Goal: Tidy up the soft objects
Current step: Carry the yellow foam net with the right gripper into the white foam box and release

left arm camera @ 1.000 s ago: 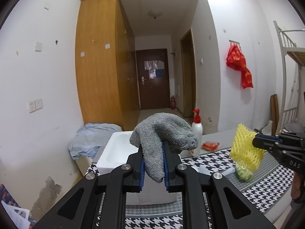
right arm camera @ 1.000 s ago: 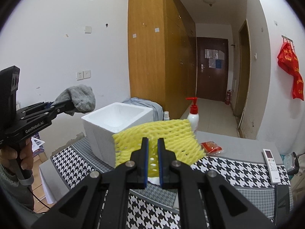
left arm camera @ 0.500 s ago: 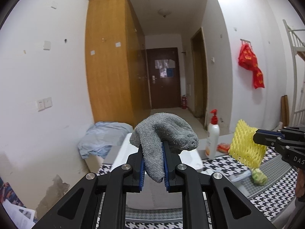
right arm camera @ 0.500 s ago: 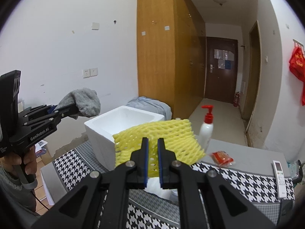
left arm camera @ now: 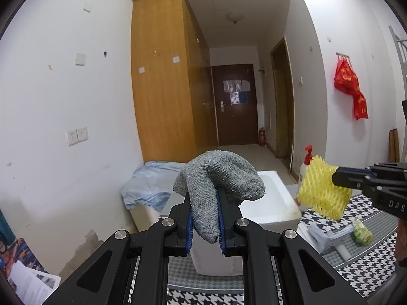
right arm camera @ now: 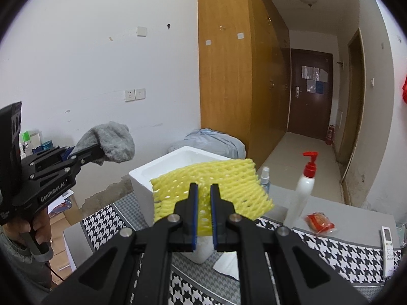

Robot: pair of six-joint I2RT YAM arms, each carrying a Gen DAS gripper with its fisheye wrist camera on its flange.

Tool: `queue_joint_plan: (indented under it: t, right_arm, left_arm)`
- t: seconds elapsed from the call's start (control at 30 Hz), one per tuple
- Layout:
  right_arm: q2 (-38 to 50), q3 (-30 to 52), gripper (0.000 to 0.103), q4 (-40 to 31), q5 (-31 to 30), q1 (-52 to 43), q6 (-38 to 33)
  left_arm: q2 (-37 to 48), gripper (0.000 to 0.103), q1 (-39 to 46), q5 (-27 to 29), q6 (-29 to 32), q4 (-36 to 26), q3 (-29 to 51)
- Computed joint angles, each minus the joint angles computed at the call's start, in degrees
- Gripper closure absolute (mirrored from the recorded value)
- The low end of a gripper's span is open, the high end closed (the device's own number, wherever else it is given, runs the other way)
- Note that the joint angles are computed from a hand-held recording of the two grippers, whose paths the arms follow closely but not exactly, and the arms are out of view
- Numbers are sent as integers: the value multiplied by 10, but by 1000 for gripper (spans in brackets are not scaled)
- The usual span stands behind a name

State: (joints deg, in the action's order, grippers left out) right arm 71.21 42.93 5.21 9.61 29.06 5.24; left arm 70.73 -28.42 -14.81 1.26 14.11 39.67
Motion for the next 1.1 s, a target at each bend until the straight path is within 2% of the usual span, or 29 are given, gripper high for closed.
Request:
queue_joint_plan:
  t: [0.4, 1.1]
  right_arm:
    - [73, 72, 92, -7, -19, -1, 3]
    - [210, 201, 91, -42, -53, -15, -11]
  left_arm:
    - [-2, 86, 22, -3, 1, 22, -18]
    - [63, 86, 38, 4, -10, 63, -2]
